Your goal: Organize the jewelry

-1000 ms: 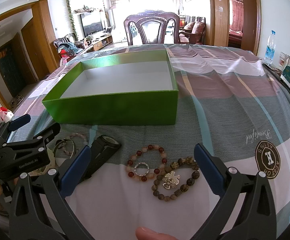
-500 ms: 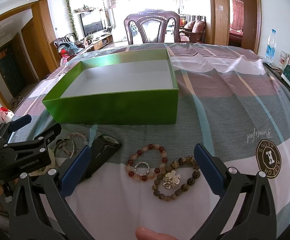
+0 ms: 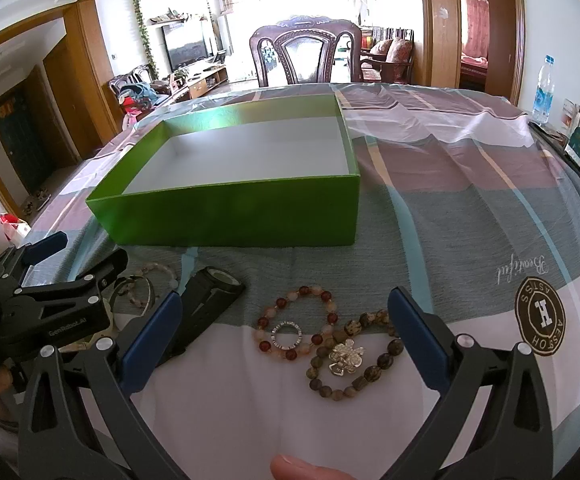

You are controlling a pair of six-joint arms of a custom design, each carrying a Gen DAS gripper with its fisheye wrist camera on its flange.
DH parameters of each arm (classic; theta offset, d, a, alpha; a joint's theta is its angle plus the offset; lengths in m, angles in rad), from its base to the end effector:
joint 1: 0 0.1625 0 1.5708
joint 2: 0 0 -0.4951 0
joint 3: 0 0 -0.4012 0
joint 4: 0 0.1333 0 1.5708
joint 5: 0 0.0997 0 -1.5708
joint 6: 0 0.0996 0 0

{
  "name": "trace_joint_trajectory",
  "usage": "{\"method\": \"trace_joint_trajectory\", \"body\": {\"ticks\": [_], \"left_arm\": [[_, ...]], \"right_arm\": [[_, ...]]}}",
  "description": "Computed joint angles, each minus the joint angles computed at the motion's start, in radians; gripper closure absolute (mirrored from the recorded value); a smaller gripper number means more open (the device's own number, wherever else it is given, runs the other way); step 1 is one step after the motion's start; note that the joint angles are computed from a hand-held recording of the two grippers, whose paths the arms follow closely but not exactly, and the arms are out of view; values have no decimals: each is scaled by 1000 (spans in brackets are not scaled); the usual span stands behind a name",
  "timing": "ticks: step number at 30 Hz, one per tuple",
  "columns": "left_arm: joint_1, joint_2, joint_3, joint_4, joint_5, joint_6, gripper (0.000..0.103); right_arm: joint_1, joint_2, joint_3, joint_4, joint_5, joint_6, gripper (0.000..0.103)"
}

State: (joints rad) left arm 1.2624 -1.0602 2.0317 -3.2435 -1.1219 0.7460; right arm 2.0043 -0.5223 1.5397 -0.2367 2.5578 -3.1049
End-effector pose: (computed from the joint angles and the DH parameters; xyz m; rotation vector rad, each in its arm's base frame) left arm -0.0146 -0.6275 0.2589 1.0598 2.2285 -0.7560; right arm 0.3013 -0.5314 -0.0413 -0.0480 -2.1612 1.1196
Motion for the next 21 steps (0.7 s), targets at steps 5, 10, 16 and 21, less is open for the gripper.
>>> {"method": "trace_joint_trajectory", "body": {"ticks": [5, 10, 16, 21], "left_arm": [[1, 2, -3, 4, 3, -3, 4], [2, 2, -4, 6, 3, -2, 4], [1, 2, -3, 5, 3, -3, 4], [3, 5, -7, 6, -6, -3, 4]], "right_arm": [[-2, -5, 0, 9, -5, 4, 3], [-1, -3, -2, 13, -4, 7, 3], [-1, -4, -1, 11, -4, 7, 3], [0, -7, 3, 5, -6, 7, 3]]}}
